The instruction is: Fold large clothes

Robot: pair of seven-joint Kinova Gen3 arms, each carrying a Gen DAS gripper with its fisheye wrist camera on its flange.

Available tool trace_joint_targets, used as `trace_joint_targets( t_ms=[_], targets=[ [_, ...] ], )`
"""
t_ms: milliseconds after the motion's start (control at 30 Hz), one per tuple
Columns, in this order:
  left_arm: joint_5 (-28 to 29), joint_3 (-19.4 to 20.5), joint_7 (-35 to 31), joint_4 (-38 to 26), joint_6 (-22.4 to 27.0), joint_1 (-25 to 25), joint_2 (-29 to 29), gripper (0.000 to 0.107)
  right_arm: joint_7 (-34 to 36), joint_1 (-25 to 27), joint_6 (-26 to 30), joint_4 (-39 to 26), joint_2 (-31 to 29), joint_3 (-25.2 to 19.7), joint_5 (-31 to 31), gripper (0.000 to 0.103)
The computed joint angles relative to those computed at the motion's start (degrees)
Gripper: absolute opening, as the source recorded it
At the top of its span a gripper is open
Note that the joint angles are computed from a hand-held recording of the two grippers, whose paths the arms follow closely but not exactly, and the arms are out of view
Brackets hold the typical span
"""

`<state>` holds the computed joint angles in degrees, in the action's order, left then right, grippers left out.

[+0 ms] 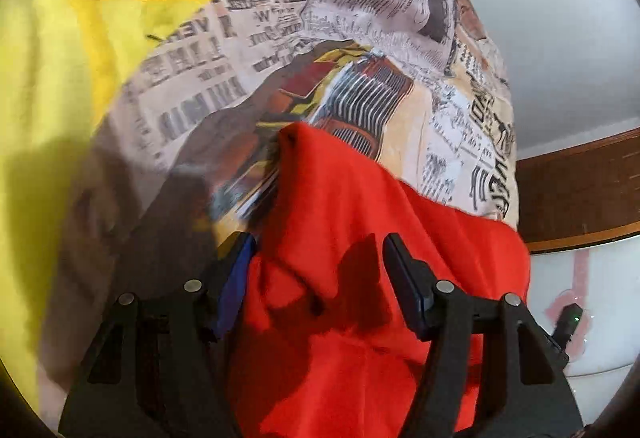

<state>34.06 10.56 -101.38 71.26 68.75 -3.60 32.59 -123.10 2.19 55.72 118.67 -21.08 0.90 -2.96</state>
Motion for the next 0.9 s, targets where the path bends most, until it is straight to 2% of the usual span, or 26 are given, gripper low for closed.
trace_joint_targets(
  t_ms=[67, 200, 267, 300, 333, 367, 433, 533, 700, 800, 900],
  targets=[
    [1.4, 1.0, -2.5, 0.7, -1.6, -0.3, 0.4, 0.068, 2.7, -0.7, -3.2, 1.4, 0.3, 3.7, -3.2, 0.056],
    [3.3, 1.5, -3.9, 2.3, -4.3, 0.0, 0.4, 0.068, 6.9, -0.5, -9.2, 4.2, 0.6, 8.0, -8.6, 0.056],
    [3.1, 1.5, -3.4, 2.6, -5.3, 0.3, 0.2, 0.054, 5.6, 1.3, -12.1, 5.2, 0.3, 6.0, -8.2, 0.052],
    [1.8, 0.6, -2.4, 1.8, -5.0, 1.4, 0.3, 0.032, 3.8, 2.4, -12.5, 5.0, 0.6, 4.0, -6.7, 0.042],
    [-0.2, -0.2, -1.4, 0.9, -4.8, 2.8, 0.3, 0.018, 2.6, 3.2, -11.9, 4.0, 1.5, 2.6, -5.1, 0.026],
    [-1.3, -0.1, -1.4, 0.7, -5.3, 3.2, 0.0, 0.018, 2.2, 3.2, -11.4, 3.3, 2.0, 2.0, -4.1, 0.016],
    [-2.5, -0.3, -1.7, 1.5, -7.0, 3.7, -1.4, 0.014, 2.3, 2.6, -11.3, 1.9, 2.3, 1.7, -3.4, 0.01],
    [-5.0, -0.4, -1.8, 0.5, -8.6, 5.2, -3.4, 0.014, 2.6, 2.4, -11.5, -0.2, 1.8, 0.5, -0.5, 0.008],
    [-11.8, -1.8, 0.1, -5.6, -10.9, 9.4, -4.3, 0.014, 2.5, 2.2, -11.5, -6.3, 3.0, -1.9, 4.9, 0.008],
    [-15.4, -2.4, 2.1, -9.3, -12.2, 11.4, -3.0, 0.014, 0.8, 2.6, -11.5, -9.3, 6.2, -3.5, 8.9, 0.008],
    [-20.4, -3.6, 4.1, -13.8, -11.0, 14.3, 0.2, 0.014, -3.0, 2.6, -10.9, -11.3, 10.3, -5.4, 14.1, 0.008]
  ],
)
